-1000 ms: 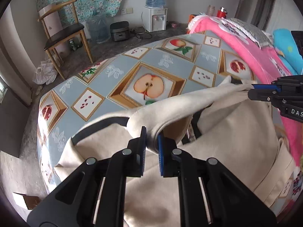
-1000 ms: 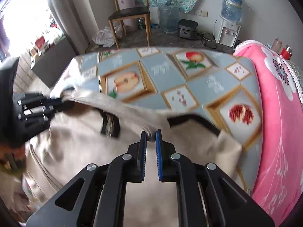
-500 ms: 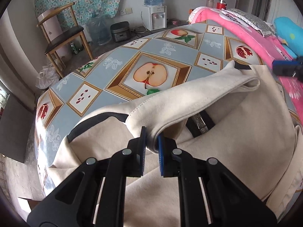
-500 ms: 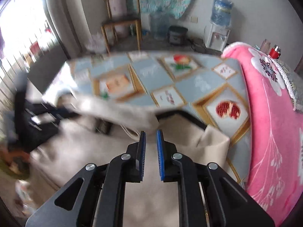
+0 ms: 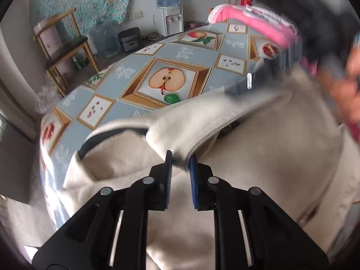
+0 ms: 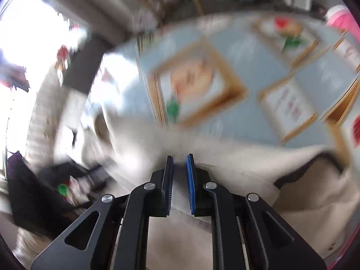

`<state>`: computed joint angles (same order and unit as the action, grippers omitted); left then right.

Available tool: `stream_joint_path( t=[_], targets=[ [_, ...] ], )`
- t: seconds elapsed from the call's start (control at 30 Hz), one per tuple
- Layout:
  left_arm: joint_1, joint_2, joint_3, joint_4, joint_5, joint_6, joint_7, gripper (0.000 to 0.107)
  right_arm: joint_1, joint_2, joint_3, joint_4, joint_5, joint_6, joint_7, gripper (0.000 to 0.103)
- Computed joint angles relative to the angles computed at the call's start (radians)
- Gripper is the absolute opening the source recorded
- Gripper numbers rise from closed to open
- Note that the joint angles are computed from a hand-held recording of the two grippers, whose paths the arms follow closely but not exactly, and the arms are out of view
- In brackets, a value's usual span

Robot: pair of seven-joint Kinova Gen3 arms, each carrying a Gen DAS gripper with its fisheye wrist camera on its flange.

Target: Fold large clothes

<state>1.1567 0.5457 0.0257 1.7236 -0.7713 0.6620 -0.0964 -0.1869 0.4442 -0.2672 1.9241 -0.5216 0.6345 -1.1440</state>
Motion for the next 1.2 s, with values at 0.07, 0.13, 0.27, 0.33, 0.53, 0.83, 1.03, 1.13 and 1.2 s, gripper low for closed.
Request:
stream_joint_path(
  t=[0.07,0.13,0.27,0.33,0.53,0.83,1.03,1.13,1.2],
  targets=[
    [-0.025,-0.071,0.020,0.086,-0.021,-0.081,0.081,0.015,-0.001,-0.008,-0.012,0.046,0.011,-0.037,0.031,0.013],
    [0.003,-0.131,-0.024,0.162,-0.057,-0.163,0.163,0.015,0.026,-0.023,-0.019,0.057,-0.015,-0.025,0.050,0.013],
    [0.132,-0.187,-0.196,0.252,-0.127,-0.268,0.325,0.015,0.093,-0.060,-0.081,0.078,-0.141,-0.073,0.173,0.013],
    [0.142,-0.195,-0.210,0.267,-0.164,-0.271,0.407,0.015,0.094,-0.045,-0.104,0.077,-0.181,-0.101,0.198,0.013],
    [0.034,-0.177,-0.133,0.262,-0.219,-0.313,0.514,0.015,-0.075,-0.021,-0.017,0.085,-0.038,-0.144,0.057,0.013],
    [-0.161,-0.019,0.027,0.085,0.066,-0.231,0.217,0.015,-0.007,-0.023,-0.135,0.135,-0.086,-0.265,0.121,0.013],
    [-0.036,0.029,-0.125,0.038,0.220,-0.209,0.042,0.015,0.032,-0.077,-0.129,0.149,-0.082,-0.202,0.145,0.013],
    [-0.015,0.040,-0.134,0.025,0.195,-0.185,0.037,0.015,0.168,-0.191,-0.164,0.250,-0.204,-0.239,0.224,0.042],
    [0.012,0.044,-0.166,0.026,0.204,-0.190,0.023,0.015,0.232,-0.227,-0.139,0.285,-0.269,-0.223,0.262,0.052]
  ],
)
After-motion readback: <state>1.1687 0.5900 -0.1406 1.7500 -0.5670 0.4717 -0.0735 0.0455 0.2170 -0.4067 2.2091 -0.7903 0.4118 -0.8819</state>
